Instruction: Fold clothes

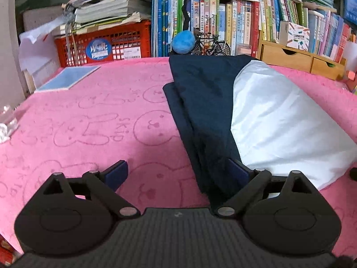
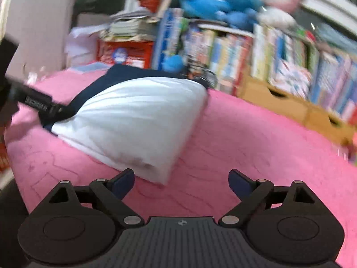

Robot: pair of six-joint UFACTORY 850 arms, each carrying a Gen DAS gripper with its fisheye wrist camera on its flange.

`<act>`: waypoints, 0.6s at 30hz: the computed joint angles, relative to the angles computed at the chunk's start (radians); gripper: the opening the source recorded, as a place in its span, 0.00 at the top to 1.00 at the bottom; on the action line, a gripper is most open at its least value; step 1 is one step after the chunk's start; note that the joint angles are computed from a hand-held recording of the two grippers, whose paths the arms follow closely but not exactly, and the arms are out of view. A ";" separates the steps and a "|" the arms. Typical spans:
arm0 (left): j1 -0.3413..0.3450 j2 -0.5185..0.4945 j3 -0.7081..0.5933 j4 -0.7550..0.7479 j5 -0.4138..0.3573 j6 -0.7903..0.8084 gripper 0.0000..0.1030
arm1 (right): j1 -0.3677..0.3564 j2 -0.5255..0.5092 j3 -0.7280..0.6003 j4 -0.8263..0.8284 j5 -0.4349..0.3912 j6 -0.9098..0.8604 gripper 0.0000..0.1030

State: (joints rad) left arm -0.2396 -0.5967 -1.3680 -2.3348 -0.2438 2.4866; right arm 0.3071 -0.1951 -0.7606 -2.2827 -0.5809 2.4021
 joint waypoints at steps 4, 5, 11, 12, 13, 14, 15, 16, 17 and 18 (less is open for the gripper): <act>0.015 -0.011 -0.016 0.172 -0.019 -0.163 0.00 | 0.006 -0.056 -0.059 0.147 -0.061 -0.129 0.07; 0.019 -0.014 -0.020 0.212 -0.025 -0.201 0.00 | -0.016 -0.043 -0.050 0.148 -0.047 -0.106 0.02; 0.020 -0.018 -0.021 0.231 -0.033 -0.210 0.00 | -0.111 0.014 -0.020 0.039 0.148 0.054 0.01; 0.021 -0.018 -0.021 0.234 -0.036 -0.210 0.00 | -0.109 0.012 -0.023 0.059 0.152 0.028 0.00; 0.022 -0.019 -0.022 0.243 -0.040 -0.214 0.00 | -0.108 0.011 -0.024 0.073 0.156 0.008 0.00; 0.024 -0.022 -0.025 0.257 -0.045 -0.224 0.00 | -0.113 0.013 -0.021 0.053 0.165 0.022 0.00; 0.027 -0.024 -0.026 0.265 -0.050 -0.228 0.00 | -0.125 0.014 -0.021 0.013 0.185 0.052 0.00; 0.029 -0.025 -0.026 0.266 -0.057 -0.224 0.00 | -0.138 0.018 -0.019 -0.021 0.209 0.085 0.01; 0.031 -0.026 -0.026 0.264 -0.064 -0.219 0.00 | -0.150 0.022 -0.017 -0.056 0.232 0.120 0.01; 0.033 -0.027 -0.026 0.264 -0.071 -0.215 0.00 | -0.160 0.027 -0.013 -0.071 0.245 0.139 0.01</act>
State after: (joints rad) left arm -0.2067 -0.6239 -1.3936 -2.0705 -0.3149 2.2717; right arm 0.1474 -0.1680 -0.7737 -2.3541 -0.3354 2.5412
